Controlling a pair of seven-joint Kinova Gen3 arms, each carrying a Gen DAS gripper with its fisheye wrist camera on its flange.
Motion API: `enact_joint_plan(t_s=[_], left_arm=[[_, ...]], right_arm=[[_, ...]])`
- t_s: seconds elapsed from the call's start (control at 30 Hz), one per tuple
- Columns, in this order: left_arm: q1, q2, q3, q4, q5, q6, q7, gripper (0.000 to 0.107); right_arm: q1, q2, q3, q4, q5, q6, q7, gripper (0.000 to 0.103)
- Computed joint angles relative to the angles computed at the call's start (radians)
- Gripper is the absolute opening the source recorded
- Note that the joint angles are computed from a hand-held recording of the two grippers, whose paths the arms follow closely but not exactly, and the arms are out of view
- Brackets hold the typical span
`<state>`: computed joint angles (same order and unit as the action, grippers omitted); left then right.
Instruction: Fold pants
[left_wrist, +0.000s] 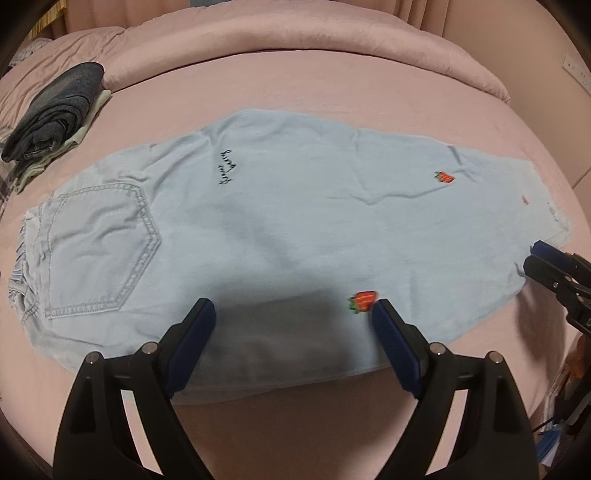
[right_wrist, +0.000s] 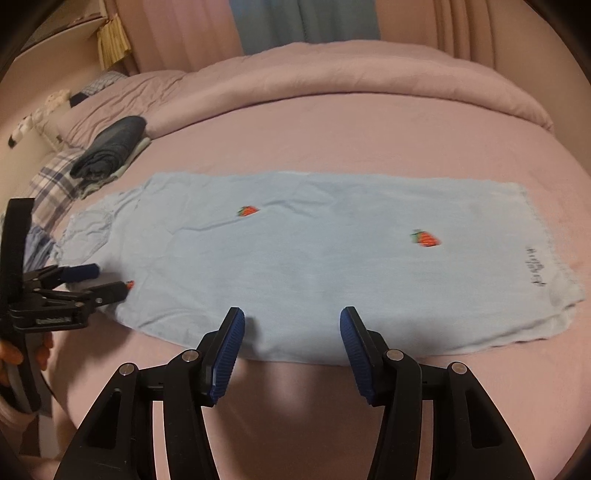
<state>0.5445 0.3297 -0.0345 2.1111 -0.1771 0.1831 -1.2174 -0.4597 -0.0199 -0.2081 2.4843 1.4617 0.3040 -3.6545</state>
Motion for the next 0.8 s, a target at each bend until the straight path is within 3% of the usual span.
enact_joint_plan(t_s=[0.13, 0.37, 0.57, 0.8], left_arm=[[0.028, -0.002, 0.001, -0.016, -0.008, 0.007, 0.010, 0.088], [0.087, 0.030, 0.002, -0.075, -0.036, 0.034, 0.026, 0.088], [0.137, 0.082, -0.021, -0.127, -0.061, 0.069, 0.063, 0.088], [0.142, 0.109, -0.026, -0.159, -0.072, 0.087, 0.101, 0.093]], right_arm=[[-0.004, -0.035, -0.008, 0.021, -0.049, 0.063, 0.014, 0.054], [0.031, -0.065, 0.023, 0.049, -0.001, 0.088, -0.042, 0.054], [0.089, -0.039, 0.084, 0.054, 0.090, 0.084, -0.094, 0.054], [0.178, 0.003, 0.131, 0.063, 0.232, 0.010, -0.158, 0.054]])
